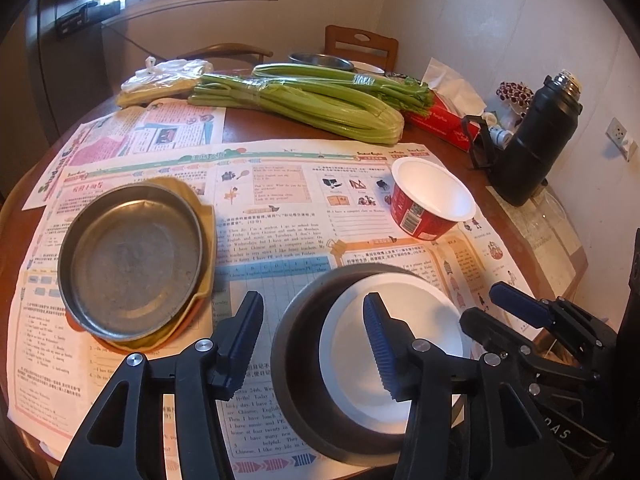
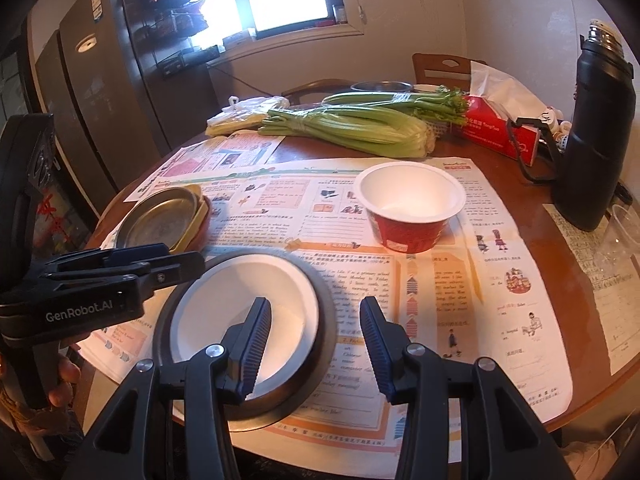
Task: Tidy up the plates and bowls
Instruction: 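Move the left tool to the smaller red-and-white paper bowl and grasp its rim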
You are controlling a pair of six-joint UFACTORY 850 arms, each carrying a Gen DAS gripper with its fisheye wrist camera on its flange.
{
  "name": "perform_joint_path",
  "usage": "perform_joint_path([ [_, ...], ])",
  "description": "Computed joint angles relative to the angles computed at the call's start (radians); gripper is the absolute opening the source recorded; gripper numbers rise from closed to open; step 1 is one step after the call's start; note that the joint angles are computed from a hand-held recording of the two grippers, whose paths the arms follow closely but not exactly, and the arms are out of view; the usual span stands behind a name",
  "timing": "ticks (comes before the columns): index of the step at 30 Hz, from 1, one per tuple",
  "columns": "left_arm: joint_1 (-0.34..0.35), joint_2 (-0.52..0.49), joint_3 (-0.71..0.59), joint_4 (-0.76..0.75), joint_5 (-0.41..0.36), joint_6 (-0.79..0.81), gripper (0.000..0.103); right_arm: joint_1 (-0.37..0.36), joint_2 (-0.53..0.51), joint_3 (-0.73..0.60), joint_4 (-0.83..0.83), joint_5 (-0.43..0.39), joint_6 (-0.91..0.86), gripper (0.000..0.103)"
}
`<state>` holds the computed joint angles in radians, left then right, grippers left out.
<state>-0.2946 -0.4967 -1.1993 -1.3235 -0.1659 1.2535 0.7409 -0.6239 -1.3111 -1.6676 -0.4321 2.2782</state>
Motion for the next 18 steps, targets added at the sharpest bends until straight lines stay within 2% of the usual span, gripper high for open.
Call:
perform_joint_path([
  [4, -0.001, -0.017, -0.028, 0.014, -0.018, -0.011, 0.054, -0.012, 0.004, 0.001, 0.019, -0.007, -0.015, 0.046],
  [10, -0.010, -0.057, -0.104, 0.175, -0.043, -0.159, 0.054, -0.039, 0.004, -0.009, 0.070, -0.013, -0.051, 0.046],
  [18, -0.031, -0.121, -0.222, 0.315, -0.078, -0.275, 0.054, -0.082, 0.005, -0.029, 0.111, -0.024, -0.080, 0.046],
])
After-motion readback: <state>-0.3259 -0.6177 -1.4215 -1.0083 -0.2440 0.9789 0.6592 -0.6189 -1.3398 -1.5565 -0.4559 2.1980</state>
